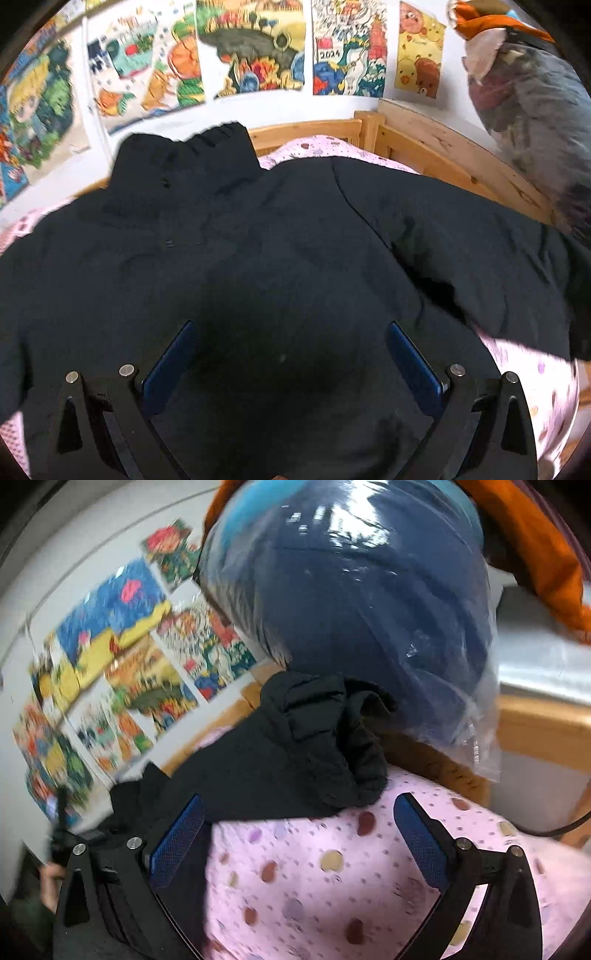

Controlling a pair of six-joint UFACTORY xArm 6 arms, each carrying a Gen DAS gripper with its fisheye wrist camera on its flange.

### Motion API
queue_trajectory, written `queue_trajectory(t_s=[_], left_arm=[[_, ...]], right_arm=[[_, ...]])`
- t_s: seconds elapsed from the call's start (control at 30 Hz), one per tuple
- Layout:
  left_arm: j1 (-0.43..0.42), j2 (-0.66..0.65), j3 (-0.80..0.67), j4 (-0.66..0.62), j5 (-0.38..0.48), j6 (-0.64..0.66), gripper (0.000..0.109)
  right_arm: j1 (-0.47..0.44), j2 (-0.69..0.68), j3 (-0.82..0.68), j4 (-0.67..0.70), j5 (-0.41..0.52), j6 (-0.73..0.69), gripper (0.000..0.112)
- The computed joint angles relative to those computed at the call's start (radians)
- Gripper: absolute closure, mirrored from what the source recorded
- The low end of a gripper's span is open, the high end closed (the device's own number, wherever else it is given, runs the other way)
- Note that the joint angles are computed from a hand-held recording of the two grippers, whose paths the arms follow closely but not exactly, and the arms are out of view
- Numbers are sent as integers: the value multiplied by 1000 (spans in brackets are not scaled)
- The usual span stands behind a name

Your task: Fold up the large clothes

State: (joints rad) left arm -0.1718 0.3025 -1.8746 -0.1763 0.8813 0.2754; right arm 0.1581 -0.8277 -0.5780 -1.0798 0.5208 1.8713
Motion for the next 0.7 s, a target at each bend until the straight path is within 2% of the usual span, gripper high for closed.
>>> queue_trajectory(t_s=[0.07,0.13,0.2,0.23,0.33,0.5,0.63,0.7], left_arm=[[-11,64,-62,8,7,-21,6],[-14,115,-112,4,17,-35,6],[-15,161,-155,-1,44,-56,6],[-14,188,-184,-6,66,-64,6],[-13,252,-244,5,141,-91,6],[13,240,-254,-47,174,-82,7],[85,188,-267,-179,206,-43,7],[137,157,-276,-231,225,-23,7]], right_arm=[[10,28,-25,-38,40,48,45],[14,73,-61,-40,76,60,55],[19,69,-60,-27,102,56,72],[21,91,-74,-25,113,59,83],[37,107,-95,-49,119,58,98],[91,188,-235,-126,105,-76,101],[122,358,-466,-126,-8,-291,101],[146,447,-577,-80,-62,-408,101]])
